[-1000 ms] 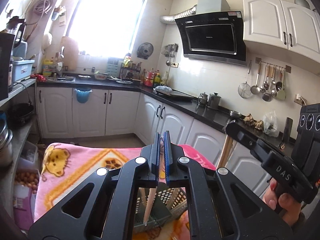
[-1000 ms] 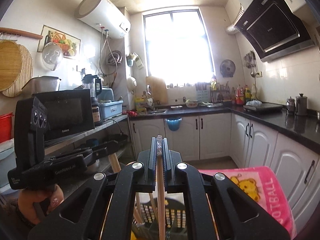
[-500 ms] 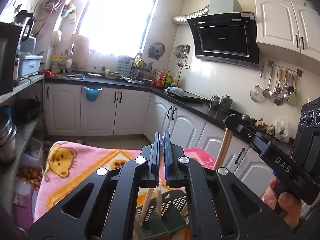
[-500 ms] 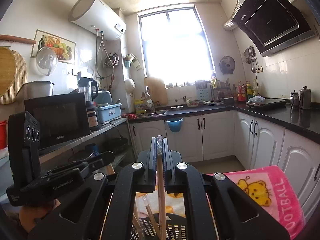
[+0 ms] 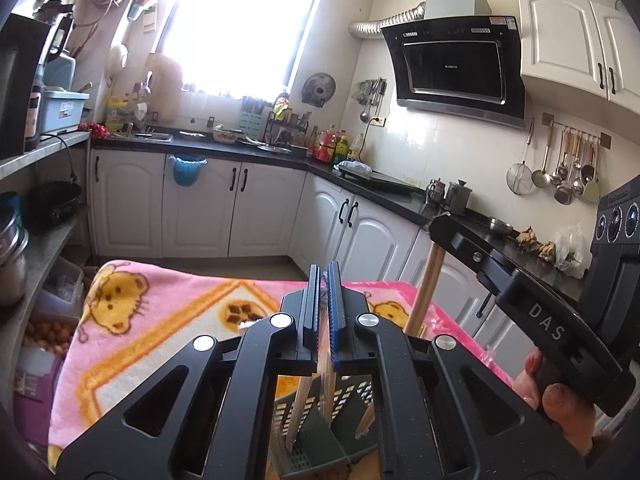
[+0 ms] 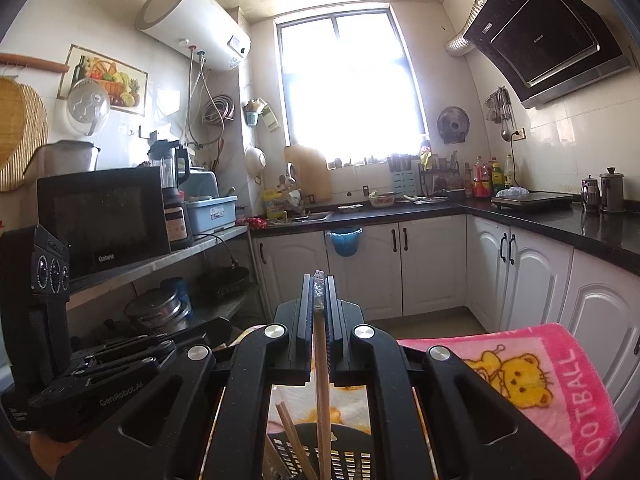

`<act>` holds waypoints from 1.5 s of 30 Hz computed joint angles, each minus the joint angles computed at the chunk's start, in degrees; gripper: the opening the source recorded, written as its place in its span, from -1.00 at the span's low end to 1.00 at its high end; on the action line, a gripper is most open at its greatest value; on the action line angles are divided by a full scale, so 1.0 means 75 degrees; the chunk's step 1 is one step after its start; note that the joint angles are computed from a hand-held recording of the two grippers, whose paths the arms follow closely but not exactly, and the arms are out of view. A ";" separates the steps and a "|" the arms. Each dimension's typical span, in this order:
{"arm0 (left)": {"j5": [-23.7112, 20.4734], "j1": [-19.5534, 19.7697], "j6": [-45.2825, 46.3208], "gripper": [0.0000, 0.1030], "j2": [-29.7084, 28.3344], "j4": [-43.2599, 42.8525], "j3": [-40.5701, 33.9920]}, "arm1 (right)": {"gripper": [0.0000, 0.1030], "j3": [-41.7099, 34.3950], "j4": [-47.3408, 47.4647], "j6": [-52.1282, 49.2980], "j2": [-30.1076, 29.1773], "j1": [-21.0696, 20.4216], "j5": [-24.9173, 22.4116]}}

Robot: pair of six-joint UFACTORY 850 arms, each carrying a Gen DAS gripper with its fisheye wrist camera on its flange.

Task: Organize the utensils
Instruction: 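Lower the chopsticks into the caddy and open both tools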

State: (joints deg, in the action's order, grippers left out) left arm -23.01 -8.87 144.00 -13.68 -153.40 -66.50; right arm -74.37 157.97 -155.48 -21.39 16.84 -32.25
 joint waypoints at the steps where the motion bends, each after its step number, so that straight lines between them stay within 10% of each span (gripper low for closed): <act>1: -0.0011 -0.0001 -0.0032 -0.97 -0.0016 0.0032 0.0020 | -0.89 0.0003 0.0091 -0.0101 -0.0031 0.0020 -0.0004; 29: 0.0056 -0.0074 -0.0129 -0.96 -0.0143 0.0047 0.0403 | -0.86 0.0419 0.0398 0.0036 -0.0098 -0.0016 0.0521; 45: -0.0038 0.0084 -0.0306 -0.44 0.0083 -0.0034 0.0780 | -0.18 0.1277 0.1273 -0.0687 0.0549 -0.0138 0.0821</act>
State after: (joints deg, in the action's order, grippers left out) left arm -23.30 -8.24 141.71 -13.05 -153.65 -60.65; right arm -64.80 167.51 -160.64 -17.27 15.81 -26.10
